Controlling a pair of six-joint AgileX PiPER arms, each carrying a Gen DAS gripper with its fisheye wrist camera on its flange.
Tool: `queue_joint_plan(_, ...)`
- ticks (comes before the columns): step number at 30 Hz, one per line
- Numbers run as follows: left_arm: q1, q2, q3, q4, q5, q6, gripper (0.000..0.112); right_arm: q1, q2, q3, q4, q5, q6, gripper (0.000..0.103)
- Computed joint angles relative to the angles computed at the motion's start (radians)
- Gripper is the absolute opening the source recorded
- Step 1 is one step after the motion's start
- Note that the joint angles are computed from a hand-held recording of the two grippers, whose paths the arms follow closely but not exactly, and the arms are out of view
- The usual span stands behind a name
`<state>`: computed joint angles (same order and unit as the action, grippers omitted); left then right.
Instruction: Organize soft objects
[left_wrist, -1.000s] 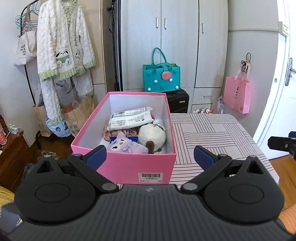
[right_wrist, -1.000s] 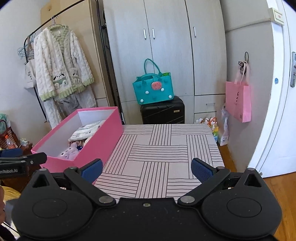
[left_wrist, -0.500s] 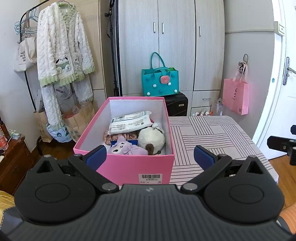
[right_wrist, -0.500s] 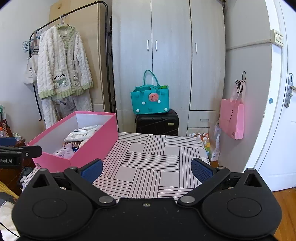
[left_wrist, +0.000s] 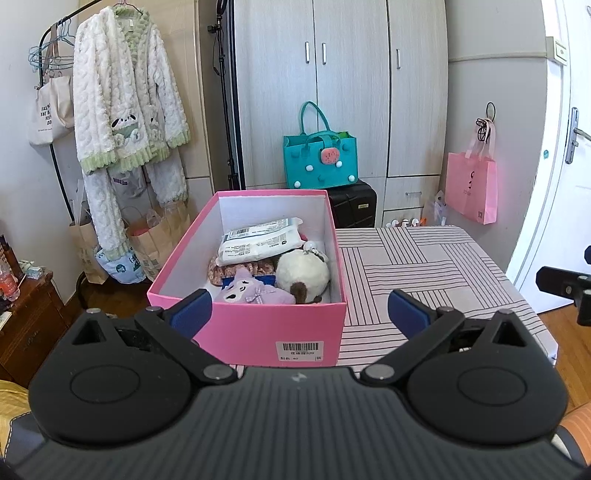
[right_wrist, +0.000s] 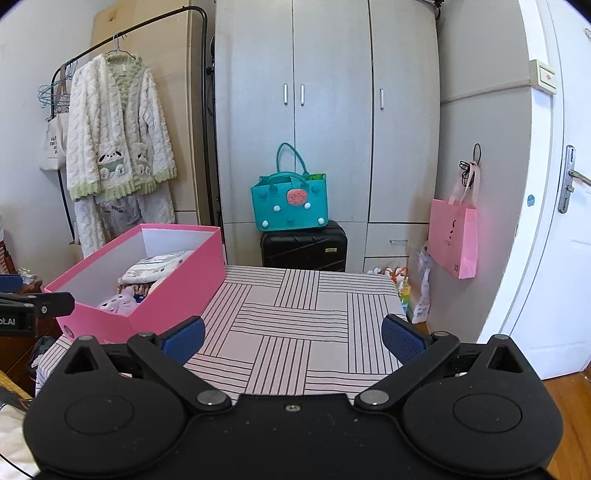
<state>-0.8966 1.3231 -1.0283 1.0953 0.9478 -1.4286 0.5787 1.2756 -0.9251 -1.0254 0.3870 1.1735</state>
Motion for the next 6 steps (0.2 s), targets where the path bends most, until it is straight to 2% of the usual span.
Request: queue_joint_plan(6,-0.007,-0.001,0.003,0.003,0.005,-0.004,0.103,-0.003,0.001,0.001,0.002,-0.001,-0.006,0.103)
